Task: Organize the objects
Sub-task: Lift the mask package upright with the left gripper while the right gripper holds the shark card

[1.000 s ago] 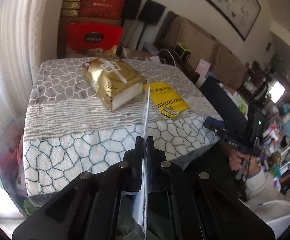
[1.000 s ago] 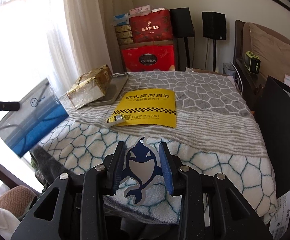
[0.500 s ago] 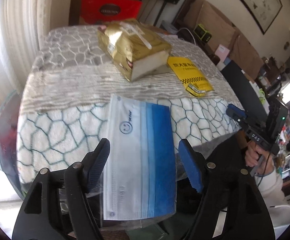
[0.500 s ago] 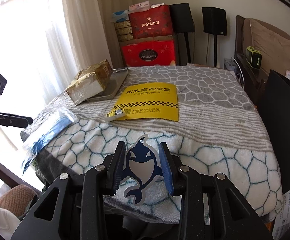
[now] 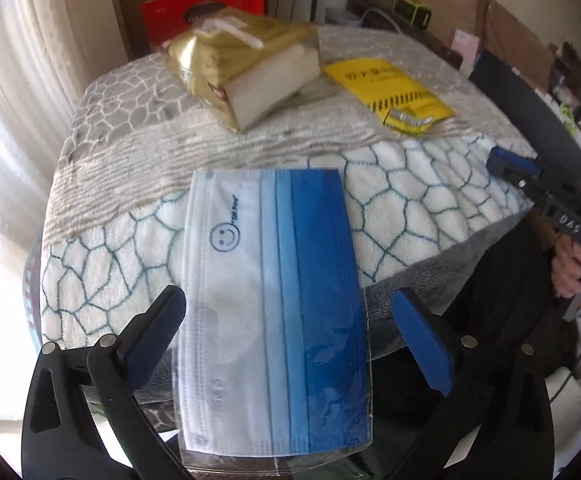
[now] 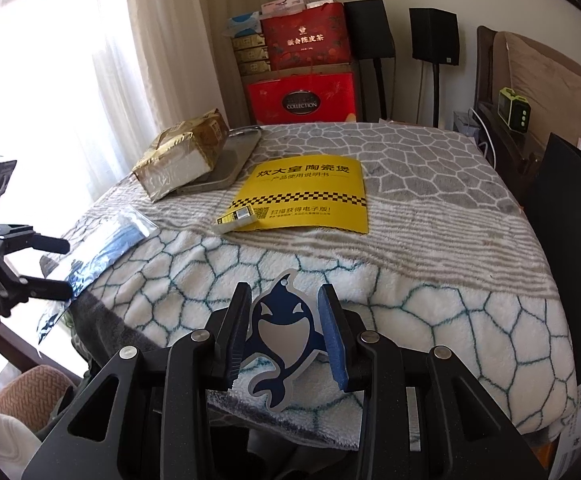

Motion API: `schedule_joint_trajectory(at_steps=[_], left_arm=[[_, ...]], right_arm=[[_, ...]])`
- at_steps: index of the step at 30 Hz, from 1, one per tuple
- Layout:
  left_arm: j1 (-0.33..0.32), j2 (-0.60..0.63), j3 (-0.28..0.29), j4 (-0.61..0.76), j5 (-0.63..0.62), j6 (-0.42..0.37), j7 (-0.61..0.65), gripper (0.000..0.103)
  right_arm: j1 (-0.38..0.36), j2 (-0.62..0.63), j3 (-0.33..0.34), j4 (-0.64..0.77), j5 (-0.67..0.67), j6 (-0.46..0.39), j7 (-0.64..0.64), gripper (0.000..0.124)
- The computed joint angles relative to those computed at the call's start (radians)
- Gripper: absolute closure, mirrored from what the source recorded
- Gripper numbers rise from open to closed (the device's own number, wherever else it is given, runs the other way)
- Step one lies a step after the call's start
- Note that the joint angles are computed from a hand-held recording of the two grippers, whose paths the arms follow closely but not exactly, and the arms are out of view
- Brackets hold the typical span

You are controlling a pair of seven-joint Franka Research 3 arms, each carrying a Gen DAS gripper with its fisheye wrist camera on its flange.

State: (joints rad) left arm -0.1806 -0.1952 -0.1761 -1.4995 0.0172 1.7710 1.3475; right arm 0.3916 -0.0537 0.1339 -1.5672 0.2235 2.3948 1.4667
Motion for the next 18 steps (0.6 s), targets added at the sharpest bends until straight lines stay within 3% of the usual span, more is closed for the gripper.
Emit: schedule_joint_trajectory(at_steps=[7,14,18], left_arm=[[0.003,0.012,-0.012,0.001,0.045,-0.01,-0.056,0.0],[0.006,-0.039,0.006,-0.078,0.025,0.065,-0.041,0.0],[0.008,-0.011,0.001,-0.035,0.028,0.025,-0.057,0.001]], right_arm=[[0.001,0.0,0.001,0.0,0.003,-0.001,-0.001,0.089],[0.003,0.01,0.002,0.005,-0.002,-0.003,0.007,0.089],[0.006,0.011,0.004,0.013,-0.03,-0.003,0.022,0.089]])
